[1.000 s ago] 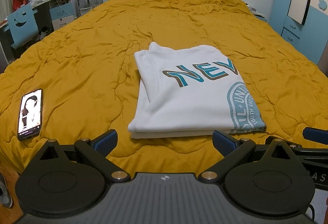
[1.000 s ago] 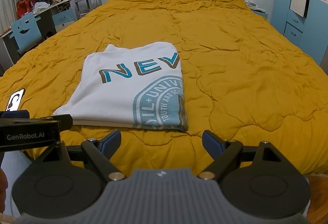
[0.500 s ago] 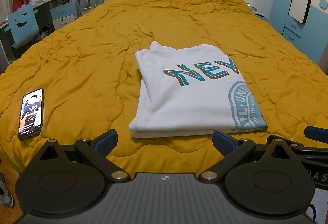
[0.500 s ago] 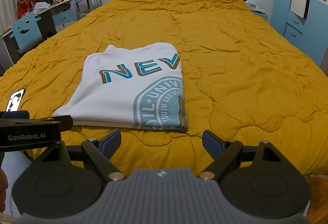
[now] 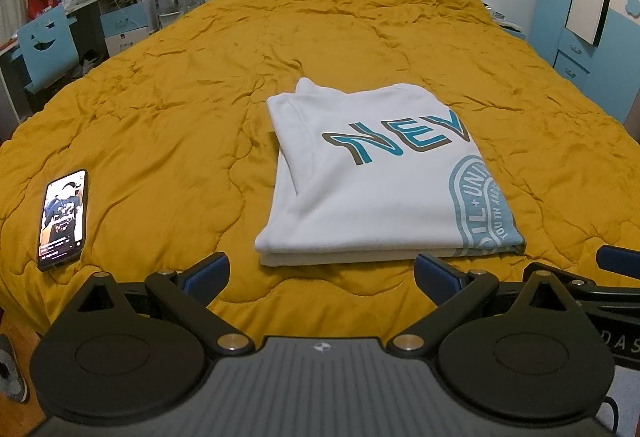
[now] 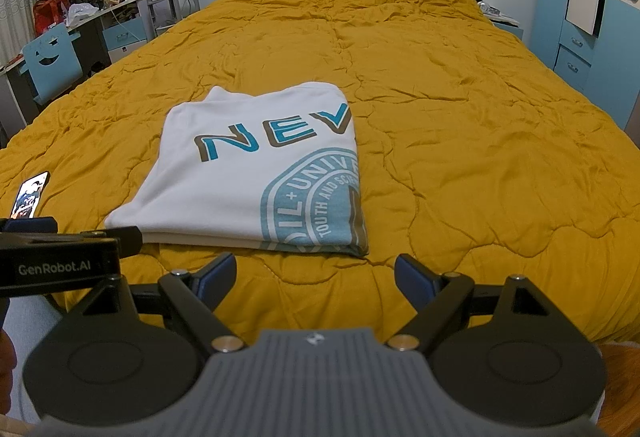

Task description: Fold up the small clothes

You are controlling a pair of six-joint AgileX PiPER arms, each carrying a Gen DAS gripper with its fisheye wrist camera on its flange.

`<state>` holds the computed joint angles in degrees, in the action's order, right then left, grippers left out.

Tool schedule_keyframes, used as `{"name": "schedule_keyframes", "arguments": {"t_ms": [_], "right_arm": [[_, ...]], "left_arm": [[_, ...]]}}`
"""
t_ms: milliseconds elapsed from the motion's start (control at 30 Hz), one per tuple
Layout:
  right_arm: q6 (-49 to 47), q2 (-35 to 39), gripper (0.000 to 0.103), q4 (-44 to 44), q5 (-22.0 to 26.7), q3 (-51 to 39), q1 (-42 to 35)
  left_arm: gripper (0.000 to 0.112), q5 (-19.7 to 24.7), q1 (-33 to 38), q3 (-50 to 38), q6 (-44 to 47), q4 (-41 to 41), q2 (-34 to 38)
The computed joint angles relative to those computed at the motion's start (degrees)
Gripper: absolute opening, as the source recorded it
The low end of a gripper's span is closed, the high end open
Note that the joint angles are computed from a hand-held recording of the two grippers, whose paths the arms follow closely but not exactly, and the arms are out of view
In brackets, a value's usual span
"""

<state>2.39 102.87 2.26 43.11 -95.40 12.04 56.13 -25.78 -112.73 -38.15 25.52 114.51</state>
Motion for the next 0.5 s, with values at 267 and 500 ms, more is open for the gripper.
{"name": "schedule_keyframes", "arguments": {"t_ms": [267,500], "right_arm": [[0.06,0.0,0.082,-0.05,0.01,-0.02,0.03],[0.02,-0.01,0.082,-0.03,0.03,0.0,0.0]], "left_arm": [[0.103,0.18,-0.02,-0.3,0.11,-0.06,0.14],[0.103,0.13,0.04,-0.19,0.19,-0.13,0.07]]}}
